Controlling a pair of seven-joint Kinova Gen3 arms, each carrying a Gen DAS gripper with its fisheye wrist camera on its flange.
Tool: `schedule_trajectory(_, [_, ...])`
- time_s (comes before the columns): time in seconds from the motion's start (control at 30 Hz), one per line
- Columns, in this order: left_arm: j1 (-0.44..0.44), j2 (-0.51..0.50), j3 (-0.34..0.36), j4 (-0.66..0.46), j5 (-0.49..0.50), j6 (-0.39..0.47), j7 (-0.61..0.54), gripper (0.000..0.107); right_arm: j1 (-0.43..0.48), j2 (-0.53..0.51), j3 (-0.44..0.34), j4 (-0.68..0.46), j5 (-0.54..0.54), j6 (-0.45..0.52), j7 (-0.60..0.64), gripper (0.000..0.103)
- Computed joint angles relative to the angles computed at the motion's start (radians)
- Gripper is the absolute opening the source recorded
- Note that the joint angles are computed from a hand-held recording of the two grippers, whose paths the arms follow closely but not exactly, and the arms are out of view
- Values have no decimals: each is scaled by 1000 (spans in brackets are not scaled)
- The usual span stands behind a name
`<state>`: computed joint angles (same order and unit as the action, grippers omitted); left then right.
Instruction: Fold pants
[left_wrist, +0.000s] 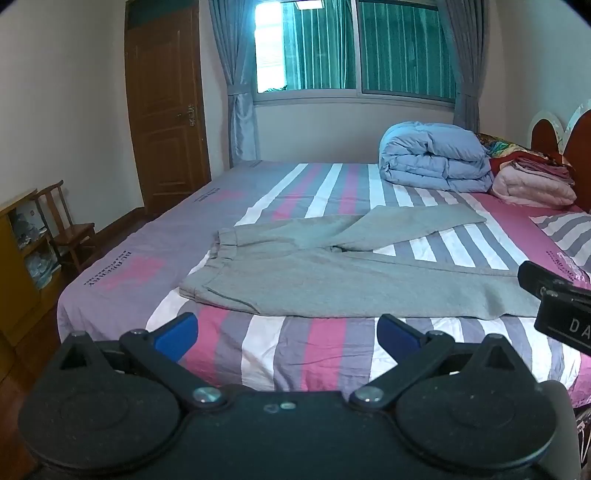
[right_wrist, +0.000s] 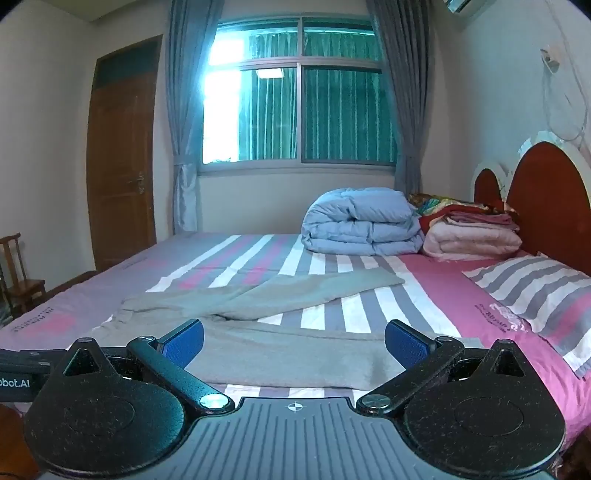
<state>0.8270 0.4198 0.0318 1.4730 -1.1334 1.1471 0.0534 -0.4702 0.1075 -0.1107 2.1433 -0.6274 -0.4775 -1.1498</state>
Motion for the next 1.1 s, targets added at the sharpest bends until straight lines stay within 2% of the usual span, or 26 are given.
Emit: schedule_trajectory(1.1, [2, 2, 0, -3, 2, 4, -2, 97, -5, 7, -2, 12, 16, -17, -26, 103])
